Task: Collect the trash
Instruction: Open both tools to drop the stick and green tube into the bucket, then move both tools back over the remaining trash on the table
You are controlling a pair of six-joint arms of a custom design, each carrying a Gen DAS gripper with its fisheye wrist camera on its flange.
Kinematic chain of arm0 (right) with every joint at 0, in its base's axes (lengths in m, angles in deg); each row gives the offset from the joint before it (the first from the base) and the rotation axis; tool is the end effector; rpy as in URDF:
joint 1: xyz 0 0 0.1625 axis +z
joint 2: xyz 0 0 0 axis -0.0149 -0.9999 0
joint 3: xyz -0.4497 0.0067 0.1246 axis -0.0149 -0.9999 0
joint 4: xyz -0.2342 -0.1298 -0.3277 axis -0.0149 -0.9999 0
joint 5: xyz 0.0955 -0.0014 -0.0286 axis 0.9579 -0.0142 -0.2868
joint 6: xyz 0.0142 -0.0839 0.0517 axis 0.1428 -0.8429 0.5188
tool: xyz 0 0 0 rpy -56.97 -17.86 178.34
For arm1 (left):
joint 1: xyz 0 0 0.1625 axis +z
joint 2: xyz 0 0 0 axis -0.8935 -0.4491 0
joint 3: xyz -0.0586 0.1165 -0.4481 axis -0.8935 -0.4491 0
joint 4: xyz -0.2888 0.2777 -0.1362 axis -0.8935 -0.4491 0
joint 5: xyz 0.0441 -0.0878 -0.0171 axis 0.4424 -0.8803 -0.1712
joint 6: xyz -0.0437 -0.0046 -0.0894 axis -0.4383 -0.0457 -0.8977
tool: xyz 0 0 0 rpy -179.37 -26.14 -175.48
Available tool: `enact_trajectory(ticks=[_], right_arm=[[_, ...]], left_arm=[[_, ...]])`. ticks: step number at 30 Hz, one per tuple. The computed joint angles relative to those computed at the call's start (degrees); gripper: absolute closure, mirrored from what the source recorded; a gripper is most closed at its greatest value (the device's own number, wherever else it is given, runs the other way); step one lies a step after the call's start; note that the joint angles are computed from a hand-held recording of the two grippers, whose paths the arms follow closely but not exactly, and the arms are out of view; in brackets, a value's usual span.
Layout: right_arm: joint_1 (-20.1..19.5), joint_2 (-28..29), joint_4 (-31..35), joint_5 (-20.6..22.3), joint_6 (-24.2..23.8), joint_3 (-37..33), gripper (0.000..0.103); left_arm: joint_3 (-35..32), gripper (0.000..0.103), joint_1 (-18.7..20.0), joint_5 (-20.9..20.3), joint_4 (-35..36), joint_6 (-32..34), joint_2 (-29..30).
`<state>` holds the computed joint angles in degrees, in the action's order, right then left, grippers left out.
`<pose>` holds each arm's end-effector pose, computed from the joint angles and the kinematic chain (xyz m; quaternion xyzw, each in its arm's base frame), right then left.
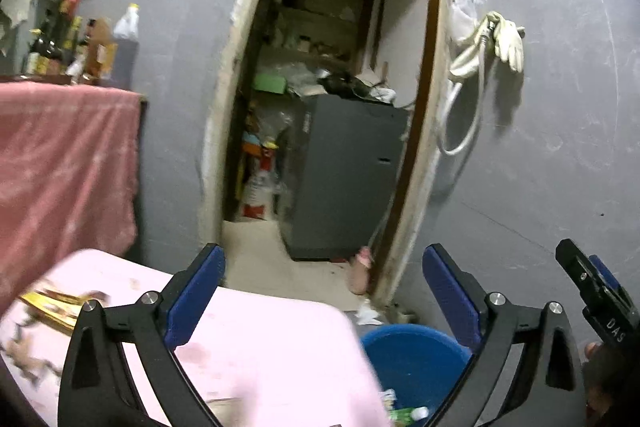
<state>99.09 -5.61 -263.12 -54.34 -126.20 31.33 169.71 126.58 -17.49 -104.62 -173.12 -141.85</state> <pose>0.2264 -0.5992 0.0030 0.3248 -0.7291 0.5875 0.1333 -0.0522 -0.5479 0.1945 0.1139 0.7134 -0.6306 0.2836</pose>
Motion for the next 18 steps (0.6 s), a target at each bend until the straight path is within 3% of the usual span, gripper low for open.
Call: enact_trajectory(ticks=[13, 18], right_arm=[[5.5, 4.4, 2.2, 2.1, -0.5, 2.7, 0.000], [7.0, 6.2, 5.9, 1.0, -2.2, 2.5, 0.000]], left_arm=[[14.1, 0.006, 1.4, -6.3, -9.4, 8.3, -15.8], [15.5, 0.006, 4.5, -7.5, -7.4, 9.4, -19.8]])
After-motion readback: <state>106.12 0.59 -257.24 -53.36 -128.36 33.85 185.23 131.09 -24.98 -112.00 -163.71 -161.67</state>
